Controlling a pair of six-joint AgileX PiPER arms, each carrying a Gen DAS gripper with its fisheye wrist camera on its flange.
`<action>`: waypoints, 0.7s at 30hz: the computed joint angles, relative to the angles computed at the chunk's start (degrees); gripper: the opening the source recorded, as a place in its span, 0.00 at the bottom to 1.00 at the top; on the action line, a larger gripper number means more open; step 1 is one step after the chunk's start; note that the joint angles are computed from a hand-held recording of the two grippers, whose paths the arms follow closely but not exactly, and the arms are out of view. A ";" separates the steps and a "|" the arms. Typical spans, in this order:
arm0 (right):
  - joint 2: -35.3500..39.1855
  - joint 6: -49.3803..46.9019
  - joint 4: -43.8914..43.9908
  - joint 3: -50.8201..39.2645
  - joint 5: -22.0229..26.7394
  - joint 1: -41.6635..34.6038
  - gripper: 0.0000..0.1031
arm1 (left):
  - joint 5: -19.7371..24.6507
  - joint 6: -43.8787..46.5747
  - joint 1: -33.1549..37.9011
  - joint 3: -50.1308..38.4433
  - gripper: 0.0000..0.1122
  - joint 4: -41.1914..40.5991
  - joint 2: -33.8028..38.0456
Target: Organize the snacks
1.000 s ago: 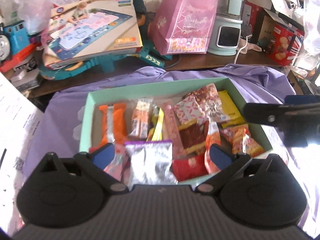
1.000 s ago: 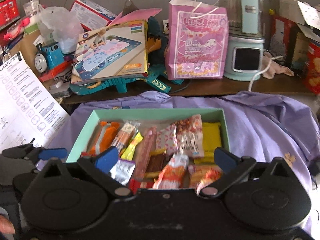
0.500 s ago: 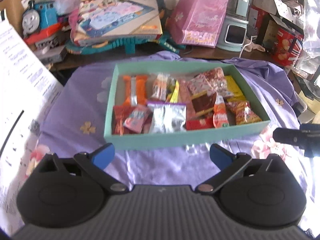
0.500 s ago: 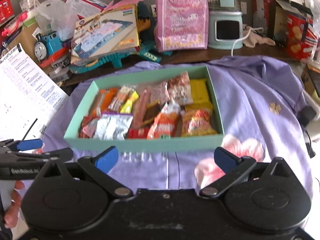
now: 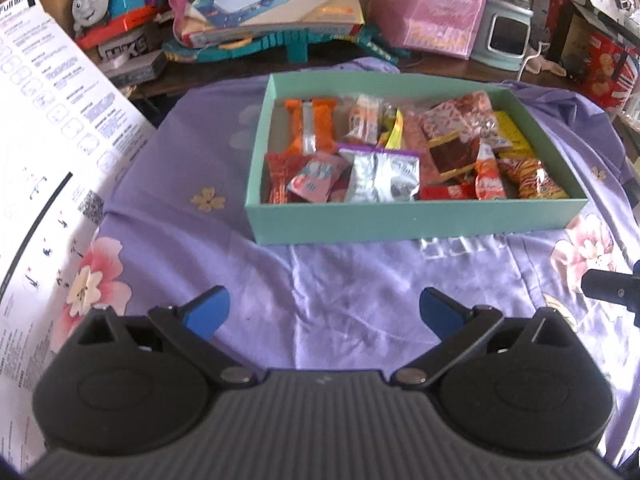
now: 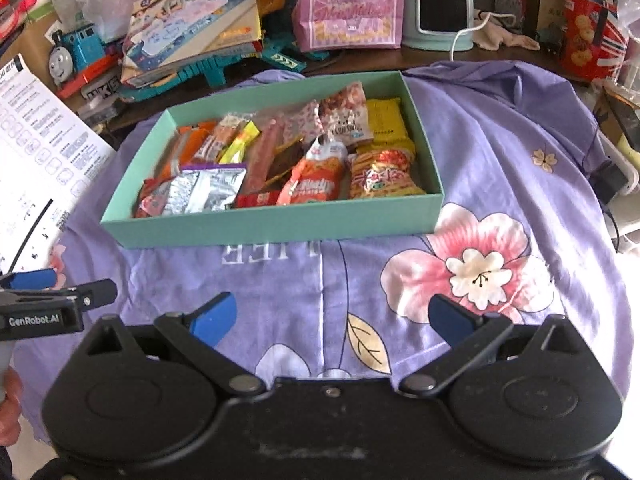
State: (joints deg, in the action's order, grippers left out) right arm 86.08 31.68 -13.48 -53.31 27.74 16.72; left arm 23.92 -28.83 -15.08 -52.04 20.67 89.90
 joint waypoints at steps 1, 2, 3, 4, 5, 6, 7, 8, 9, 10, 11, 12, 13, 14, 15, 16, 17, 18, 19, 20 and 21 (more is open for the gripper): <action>0.27 0.19 -0.17 -0.17 0.02 0.06 1.00 | 0.00 0.15 0.14 -0.17 0.92 -0.10 0.42; 0.56 0.29 -0.26 -0.30 -0.02 0.03 1.00 | -0.05 0.26 0.25 -0.27 0.92 -0.12 0.80; 0.87 0.16 -0.10 -0.53 -0.03 -0.02 1.00 | -0.07 0.48 0.40 -0.55 0.92 -0.24 1.28; 1.26 -0.24 0.33 -0.84 -0.02 -0.16 1.00 | -0.06 0.48 0.52 -0.73 0.92 -0.21 1.66; 1.52 -0.69 0.79 -1.04 -0.02 -0.29 1.00 | 0.03 0.11 0.54 -0.98 0.92 0.09 2.05; 1.83 -1.00 1.12 -1.26 0.04 -0.36 1.00 | 0.13 -0.27 0.55 -1.24 0.92 0.41 2.41; 2.28 -0.80 1.00 -1.53 0.08 -0.31 1.00 | 0.12 -0.70 0.56 -1.39 0.92 0.77 2.73; 2.63 -0.61 0.78 -1.82 0.27 -0.27 1.00 | 0.03 -1.04 0.60 -1.52 0.92 1.10 3.05; 3.05 -0.54 0.64 -2.15 0.28 -0.28 1.00 | 0.01 -1.52 0.56 -1.59 0.92 1.57 3.23; 3.35 -0.49 0.53 -2.38 0.24 -0.29 1.00 | -0.02 -2.09 0.51 -1.68 0.92 2.19 3.43; 3.52 -0.43 0.45 -2.52 0.24 -0.31 1.00 | -0.06 -2.69 0.44 -1.72 0.92 2.83 3.58; 3.74 -0.48 0.44 -2.72 0.23 -0.34 1.00 | 0.01 -3.24 0.37 -1.81 0.92 3.40 3.70; 3.91 -0.41 0.32 -2.89 0.25 -0.34 1.00 | 0.09 -3.80 0.24 -1.92 0.92 3.91 3.80; 4.14 -0.21 0.09 -3.14 0.34 -0.26 1.00 | 0.01 -4.22 0.22 -1.99 0.92 4.35 3.88; 4.33 -0.21 -0.04 -3.36 0.41 -0.20 1.00 | 0.02 -4.89 0.09 -1.99 0.92 4.89 3.88; 4.58 -0.23 -0.14 -3.61 0.44 -0.13 1.00 | 0.07 -5.13 0.11 -2.12 0.92 5.09 3.98; 4.74 -0.17 -0.31 -3.84 0.56 -0.04 1.00 | 0.19 -5.39 0.08 -2.30 0.92 5.26 4.10; 4.77 -0.17 -0.40 -3.91 0.60 -0.01 1.00 | 0.27 -5.49 0.13 -2.43 0.92 5.36 4.16; 4.86 -0.19 -0.48 -4.02 0.60 0.02 1.00 | 0.34 -5.95 0.06 -2.54 0.92 5.78 4.23; 4.90 -0.59 -0.29 -4.11 0.61 -0.12 1.00 | 0.38 -6.52 -0.07 -2.59 0.92 6.32 4.25; 5.00 -0.57 -0.36 -4.24 0.67 -0.12 1.00 | 0.33 -6.70 -0.03 -2.56 0.92 6.59 4.24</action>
